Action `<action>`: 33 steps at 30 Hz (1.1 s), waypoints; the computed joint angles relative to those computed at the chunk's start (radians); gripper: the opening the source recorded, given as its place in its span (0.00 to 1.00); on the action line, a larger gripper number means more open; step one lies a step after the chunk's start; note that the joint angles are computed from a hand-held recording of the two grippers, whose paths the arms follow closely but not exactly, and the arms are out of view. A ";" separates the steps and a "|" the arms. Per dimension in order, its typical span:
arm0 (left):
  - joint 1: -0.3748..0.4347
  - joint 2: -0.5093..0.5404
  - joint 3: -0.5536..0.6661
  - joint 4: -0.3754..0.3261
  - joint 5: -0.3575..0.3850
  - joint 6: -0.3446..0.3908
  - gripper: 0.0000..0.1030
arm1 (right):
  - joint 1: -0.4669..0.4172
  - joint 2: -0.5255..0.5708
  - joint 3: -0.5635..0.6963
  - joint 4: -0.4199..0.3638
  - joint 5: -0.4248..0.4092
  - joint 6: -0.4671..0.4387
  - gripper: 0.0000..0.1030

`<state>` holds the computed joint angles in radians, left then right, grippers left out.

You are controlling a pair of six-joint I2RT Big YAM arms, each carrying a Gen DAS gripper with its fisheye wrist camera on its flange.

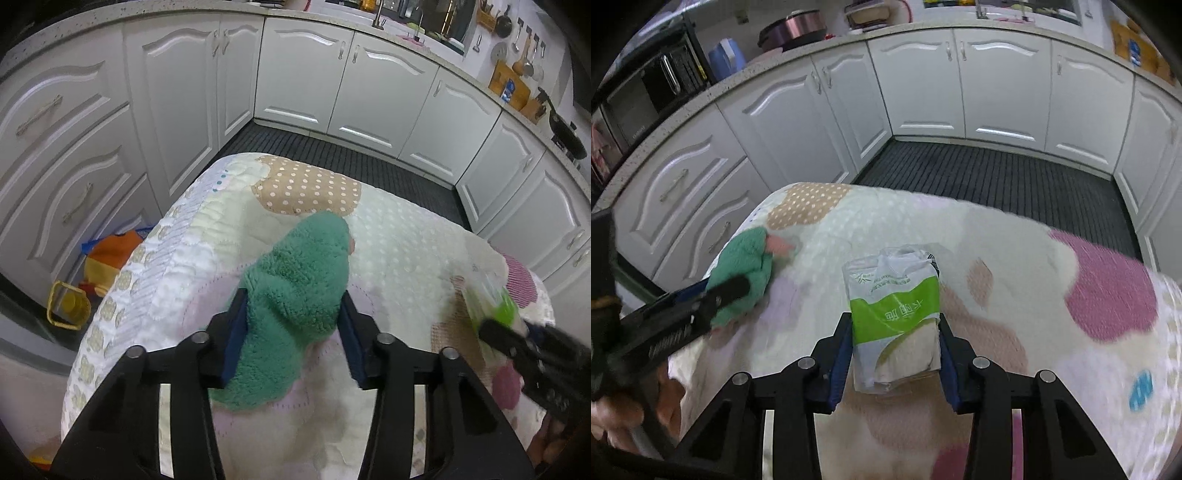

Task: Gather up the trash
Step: 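Grasp the green towel with the left tool while the right tool grasps the white-green packet, then carry the green towel and white-green packet in both tools over the bucket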

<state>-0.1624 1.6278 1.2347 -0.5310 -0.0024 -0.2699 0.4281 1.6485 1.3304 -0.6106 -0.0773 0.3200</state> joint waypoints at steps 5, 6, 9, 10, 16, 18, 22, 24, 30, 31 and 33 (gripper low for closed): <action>-0.018 -0.062 -0.053 0.008 0.022 -0.018 0.38 | 0.012 -0.116 -0.129 0.027 0.045 0.007 0.39; -0.027 -0.078 -0.067 0.012 0.024 -0.021 0.38 | 0.012 -0.141 -0.156 0.034 0.049 0.014 0.39; -0.061 -0.118 -0.102 0.020 0.025 -0.027 0.38 | 0.007 -0.201 -0.219 0.048 0.049 0.042 0.39; -0.075 -0.129 -0.112 0.021 0.026 -0.027 0.38 | 0.004 -0.225 -0.244 0.051 0.051 0.053 0.39; -0.168 -0.177 -0.145 0.030 0.010 -0.017 0.38 | -0.006 -0.331 -0.338 0.045 0.082 0.081 0.39; -0.195 -0.184 -0.148 0.030 0.004 -0.017 0.38 | -0.013 -0.362 -0.361 0.043 0.088 0.089 0.39; -0.260 -0.191 -0.143 0.029 -0.018 -0.013 0.38 | -0.036 -0.433 -0.409 0.038 0.102 0.099 0.39; -0.288 -0.189 -0.138 0.028 -0.024 -0.012 0.38 | -0.047 -0.468 -0.432 0.030 0.119 0.099 0.39; -0.371 -0.178 -0.116 0.024 -0.038 -0.009 0.38 | -0.096 -0.560 -0.492 0.007 0.137 0.113 0.39; -0.385 -0.174 -0.110 0.023 -0.040 -0.008 0.38 | -0.108 -0.579 -0.504 0.002 0.137 0.114 0.39; -0.411 -0.164 -0.096 0.022 -0.043 -0.005 0.38 | -0.134 -0.613 -0.525 -0.007 0.136 0.115 0.39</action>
